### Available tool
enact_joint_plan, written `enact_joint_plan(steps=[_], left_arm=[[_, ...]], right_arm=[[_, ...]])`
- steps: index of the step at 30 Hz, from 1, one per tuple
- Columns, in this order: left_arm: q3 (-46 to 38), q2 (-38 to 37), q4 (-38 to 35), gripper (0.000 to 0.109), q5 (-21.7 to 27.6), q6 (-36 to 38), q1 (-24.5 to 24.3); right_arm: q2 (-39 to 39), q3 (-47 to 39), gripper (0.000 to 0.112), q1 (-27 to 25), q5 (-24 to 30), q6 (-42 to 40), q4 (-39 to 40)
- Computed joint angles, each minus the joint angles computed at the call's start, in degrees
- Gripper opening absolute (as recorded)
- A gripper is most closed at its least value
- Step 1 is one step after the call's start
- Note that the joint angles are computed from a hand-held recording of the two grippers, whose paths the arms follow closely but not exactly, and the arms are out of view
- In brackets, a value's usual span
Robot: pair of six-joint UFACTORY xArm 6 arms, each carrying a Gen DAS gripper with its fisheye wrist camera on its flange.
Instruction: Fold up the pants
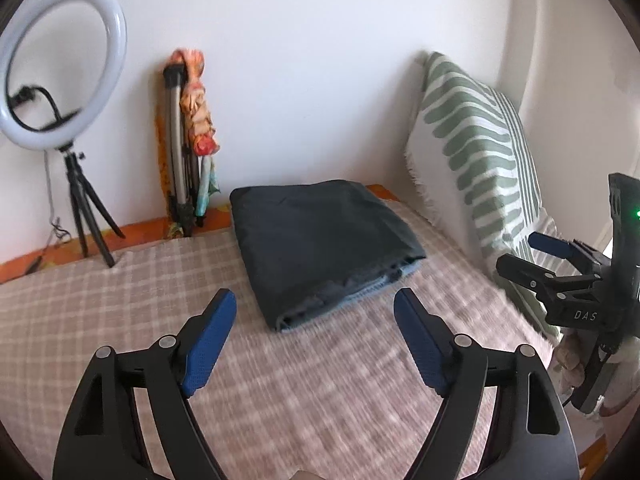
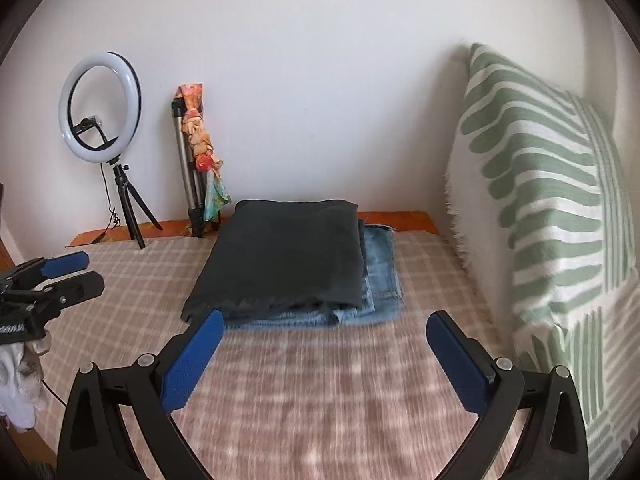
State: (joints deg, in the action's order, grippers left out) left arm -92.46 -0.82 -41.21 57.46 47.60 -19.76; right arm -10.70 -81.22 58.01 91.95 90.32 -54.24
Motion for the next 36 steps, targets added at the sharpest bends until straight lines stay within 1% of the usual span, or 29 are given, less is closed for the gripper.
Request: enact_joint_plan(steps=[2, 6, 10, 12, 15, 20, 25, 30, 36], left_arm=[[4.0, -3.8, -0.4, 0.082, -0.5, 0.3, 0.3], [8.9, -8.7, -2.9, 0.082, 0.9, 0.4, 1.7], [13.8, -12.8, -3.7, 0.083, 0.9, 0.7, 2.7], [16.2, -14.4, -3.2, 0.083, -0.6, 1.0, 2.5], [20.3, -17.3, -3.2, 0.083, -4.3, 2.9, 2.1], [23.3, -19.0, -5.7, 0.083, -4.3, 3.4, 3.5], [24.5, -18.7, -4.4, 0.084, -5.8, 2.3, 4.2], [25.7, -18.8, -3.0, 0.084, -8.0, 3.9, 4.3], [25.4, -18.4, -2.2, 0.084, -7.6, 4.4, 4.5]], right_arm=[[1.5, -1.9, 0.103, 2.6, 3.0, 0.7, -0.7], [4.4, -5.5, 0.103, 8.0, 8.9, 2.8, -2.0], [7.0, -8.0, 0.103, 11.5, 13.3, 3.7, -2.8], [7.8, -8.6, 0.103, 12.8, 14.7, 4.6, -2.9], [8.1, -8.6, 0.103, 14.0, 15.4, 6.4, -2.7], [10.2, -10.0, 0.103, 15.6, 17.9, 8.3, -2.7], [10.7, -9.6, 0.103, 16.1, 17.6, 11.4, -2.1], [12.0, -10.0, 0.103, 16.3, 18.0, 13.4, -1.6], [12.7, -10.0, 0.103, 15.8, 17.1, 15.2, -1.0]])
